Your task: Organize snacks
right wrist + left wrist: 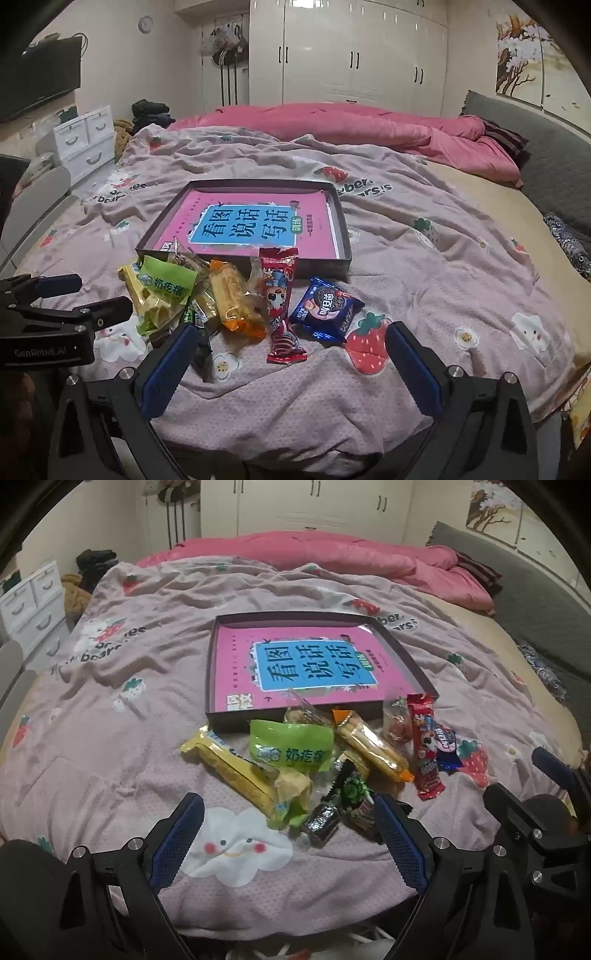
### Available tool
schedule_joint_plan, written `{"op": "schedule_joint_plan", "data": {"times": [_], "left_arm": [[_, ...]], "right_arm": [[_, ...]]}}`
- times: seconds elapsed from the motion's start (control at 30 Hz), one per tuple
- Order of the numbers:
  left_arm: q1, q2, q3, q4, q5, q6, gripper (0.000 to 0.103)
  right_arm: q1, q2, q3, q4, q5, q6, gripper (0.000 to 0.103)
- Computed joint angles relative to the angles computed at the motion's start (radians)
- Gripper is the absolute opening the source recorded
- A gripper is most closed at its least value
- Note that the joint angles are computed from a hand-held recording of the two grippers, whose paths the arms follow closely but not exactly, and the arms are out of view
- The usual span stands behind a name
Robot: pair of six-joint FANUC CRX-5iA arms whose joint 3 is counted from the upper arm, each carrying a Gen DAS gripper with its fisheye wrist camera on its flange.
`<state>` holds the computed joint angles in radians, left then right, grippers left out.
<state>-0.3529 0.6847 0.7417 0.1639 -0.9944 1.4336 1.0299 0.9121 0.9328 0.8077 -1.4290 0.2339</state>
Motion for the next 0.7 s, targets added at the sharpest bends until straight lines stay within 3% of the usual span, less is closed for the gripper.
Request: {"op": "schedule_joint_plan", "data": {"times": [0.27, 0.33, 0.47, 0.7], "left_arm": [[-0.001, -0.033, -0.041, -0.024, 0.029, 0.012, 0.093], [0.001, 0.001, 0.003, 0.026, -0.018, -0.033, 0.093], [0.001, 0.008, 0.014, 0.026, -0.024, -0.034, 0.093], [0.0, -0.002, -0.008, 0.033, -0.005, -0.04, 0.093]], "right_arm": [[0.0, 0.003, 0.007, 0.003, -0.001, -0.002, 0.102], [0.004, 0.015, 0.032, 0.0, -0.01, 0.005, 0.102], [0.003, 0.022, 0.047, -0.003, -0.009, 0.01, 0.102], [-0.001, -0.021, -0.03, -0.004, 0.026, -0.017, 0.102]]}}
